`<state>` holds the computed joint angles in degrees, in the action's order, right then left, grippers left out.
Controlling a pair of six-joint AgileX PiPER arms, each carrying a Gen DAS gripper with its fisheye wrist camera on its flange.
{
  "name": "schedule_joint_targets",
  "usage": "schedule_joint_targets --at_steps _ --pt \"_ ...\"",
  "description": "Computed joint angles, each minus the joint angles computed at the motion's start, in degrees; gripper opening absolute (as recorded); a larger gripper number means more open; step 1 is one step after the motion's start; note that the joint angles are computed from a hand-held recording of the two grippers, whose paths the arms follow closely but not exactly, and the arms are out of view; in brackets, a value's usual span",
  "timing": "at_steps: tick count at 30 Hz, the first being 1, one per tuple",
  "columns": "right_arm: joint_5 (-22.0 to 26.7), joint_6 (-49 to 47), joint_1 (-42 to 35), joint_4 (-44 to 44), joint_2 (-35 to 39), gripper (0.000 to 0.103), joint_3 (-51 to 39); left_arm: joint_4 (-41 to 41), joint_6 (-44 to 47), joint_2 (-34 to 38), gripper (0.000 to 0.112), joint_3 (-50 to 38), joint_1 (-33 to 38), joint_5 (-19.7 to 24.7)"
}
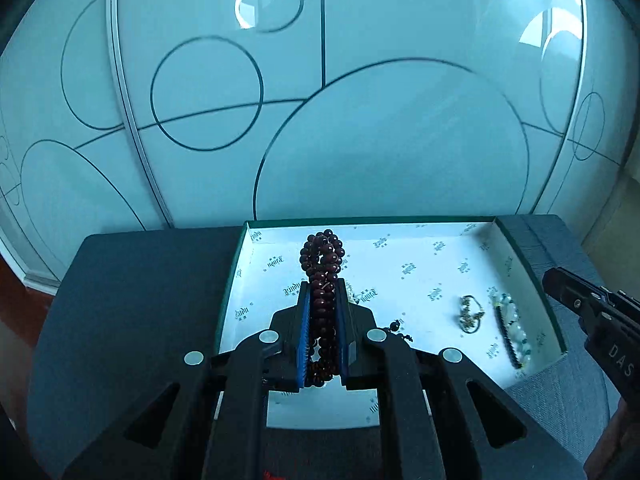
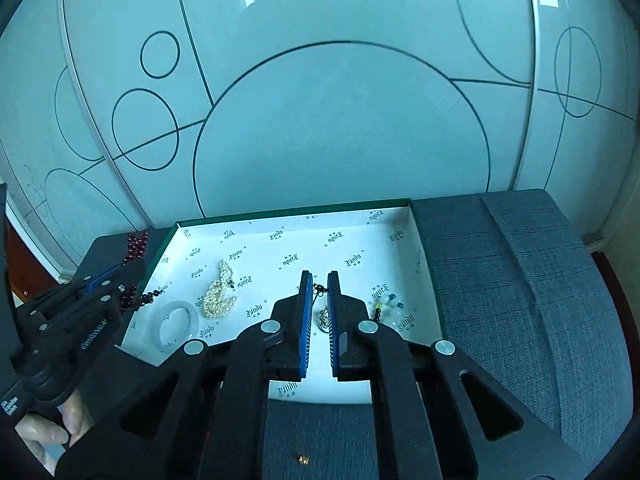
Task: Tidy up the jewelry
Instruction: 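Carry the mala in the left tool and the gold stud in the right tool over the green box, then open both tools to drop the mala and stud into the box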
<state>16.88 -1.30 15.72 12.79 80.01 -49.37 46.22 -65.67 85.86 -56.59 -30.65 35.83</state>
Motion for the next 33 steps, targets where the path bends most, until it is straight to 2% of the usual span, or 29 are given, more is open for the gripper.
schedule_joint_targets --at_steps 5,9,15,19,20,22,23,24,29,33 --pt "-0.5 -2.01 0.41 1.91 6.05 0.008 -3.88 -0.88 0.9 5.19 0.011 -1.96 3.12 -2.61" --pt "-0.83 0.59 1.69 -1.03 10.99 0.008 -6.88 -0.33 0.57 8.49 0.011 -2.24 3.95 -4.06" --pt "0.36 1.32 2.83 -2.47 16.96 0.008 -9.46 -2.37 1.97 10.3 0.011 -0.93 5.88 -6.62" --pt "0.52 1.83 2.86 -3.11 18.36 0.008 -9.6 -3.64 3.3 10.72 0.013 -0.56 7.0 -7.76" --pt "0.41 2.51 2.89 -3.74 18.37 0.009 -9.48 -3.97 3.73 10.65 0.015 -0.32 7.23 -8.15" --pt "0.28 2.6 2.76 -3.71 18.33 0.017 -9.28 -4.56 4.59 10.72 0.027 -0.33 7.39 -8.23" --pt "0.2 2.99 2.7 -4.03 18.23 0.024 -9.2 -5.17 5.19 10.37 0.037 -0.17 7.48 -8.09" --pt "0.01 3.9 2.72 -4.87 17.95 0.025 -8.93 -5.41 5.3 10.08 0.042 0.12 7.55 -8.25" --pt "1.03 3.13 1.99 -3.89 15.55 0.025 -7.99 -6.93 6.07 7.97 0.049 1.24 7.93 -7.89" --pt "1.96 1.86 1.06 -1.73 10.48 0.025 -4.99 -8.44 6.79 3.85 0.052 3.76 8.17 -7.71"
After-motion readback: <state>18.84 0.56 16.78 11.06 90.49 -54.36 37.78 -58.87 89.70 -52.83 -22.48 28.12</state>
